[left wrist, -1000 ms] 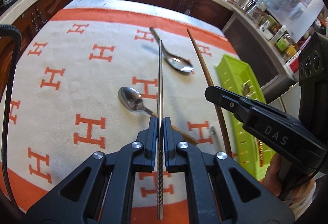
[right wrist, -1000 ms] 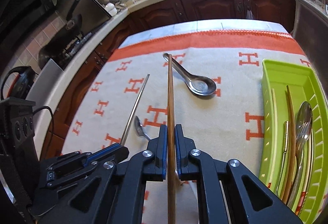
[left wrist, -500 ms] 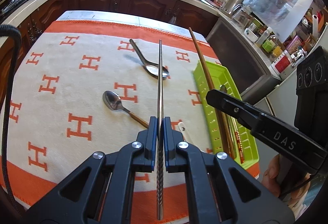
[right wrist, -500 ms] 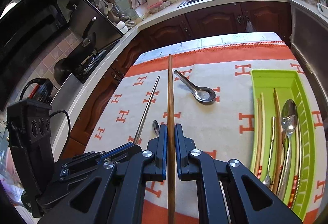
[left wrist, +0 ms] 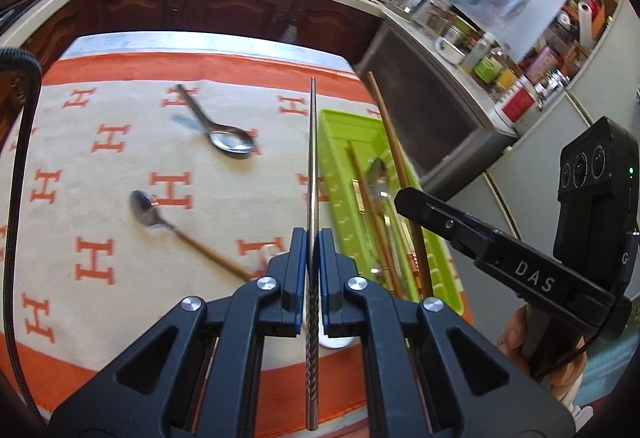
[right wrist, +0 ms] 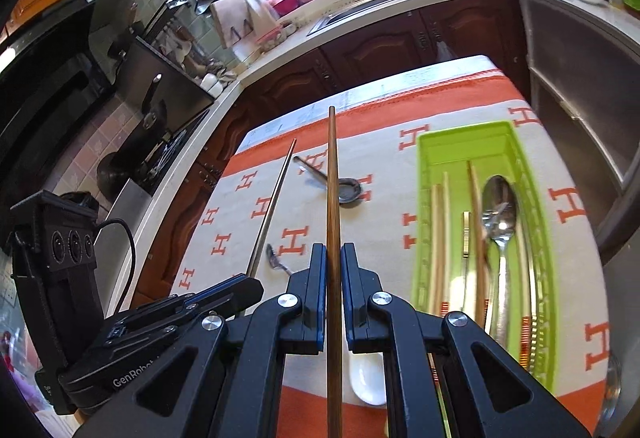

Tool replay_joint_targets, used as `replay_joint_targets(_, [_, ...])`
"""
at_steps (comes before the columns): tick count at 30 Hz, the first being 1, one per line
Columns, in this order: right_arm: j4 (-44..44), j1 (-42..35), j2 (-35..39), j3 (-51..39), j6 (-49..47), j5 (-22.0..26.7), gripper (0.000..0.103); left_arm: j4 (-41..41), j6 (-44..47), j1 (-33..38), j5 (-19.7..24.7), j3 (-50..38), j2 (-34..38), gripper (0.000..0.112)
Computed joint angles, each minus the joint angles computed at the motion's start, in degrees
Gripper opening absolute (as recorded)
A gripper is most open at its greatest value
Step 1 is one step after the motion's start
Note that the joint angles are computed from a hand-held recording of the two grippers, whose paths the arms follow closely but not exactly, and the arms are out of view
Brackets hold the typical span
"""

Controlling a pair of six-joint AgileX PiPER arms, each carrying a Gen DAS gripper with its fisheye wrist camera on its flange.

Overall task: Organize utensils
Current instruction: 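Carry both chopsticks into the green tray and open both grippers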

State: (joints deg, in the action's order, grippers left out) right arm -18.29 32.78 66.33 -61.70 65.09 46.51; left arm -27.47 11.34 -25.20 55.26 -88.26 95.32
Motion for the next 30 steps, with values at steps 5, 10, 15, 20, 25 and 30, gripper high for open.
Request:
replay_joint_targets(5, [1.2, -4.2, -6.0, 3.7, -1.3, 3.0, 0.007, -0.2, -1.9, -4.2, 2.6, -5.8, 5.0, 0.004])
replay_joint_targets(10, [7.2, -13.0, -7.9, 6.9, -9.1, 3.6, 0.007, -0.6, -4.7, -8.3, 3.5, -12.1, 11.2, 0.004])
replay_joint_targets(15, [14.0, -21.6, -6.7, 10.5, -18.8, 0.4, 0.007, -0.3, -7.5, -10.3, 4.8, -18.0, 18.3, 0.004])
replay_joint_targets(20, [19.5, -27.9, -2.1, 12.3, -27.4, -3.3, 0.007, -0.1, -10.1, -11.1, 6.5, -24.6, 25.3, 0.004])
replay_joint_targets(25, [22.3, -31.0, 4.2, 11.7, -31.5, -5.9, 0.007, 2.4, -11.3, -12.2, 7.5, -29.0, 29.3, 0.004])
replay_joint_targets(30, [25.6, -33.4, 8.1, 11.3, -34.9, -7.4, 0.014, 2.2, -9.8, -12.1, 9.2, -30.8, 30.1, 0.004])
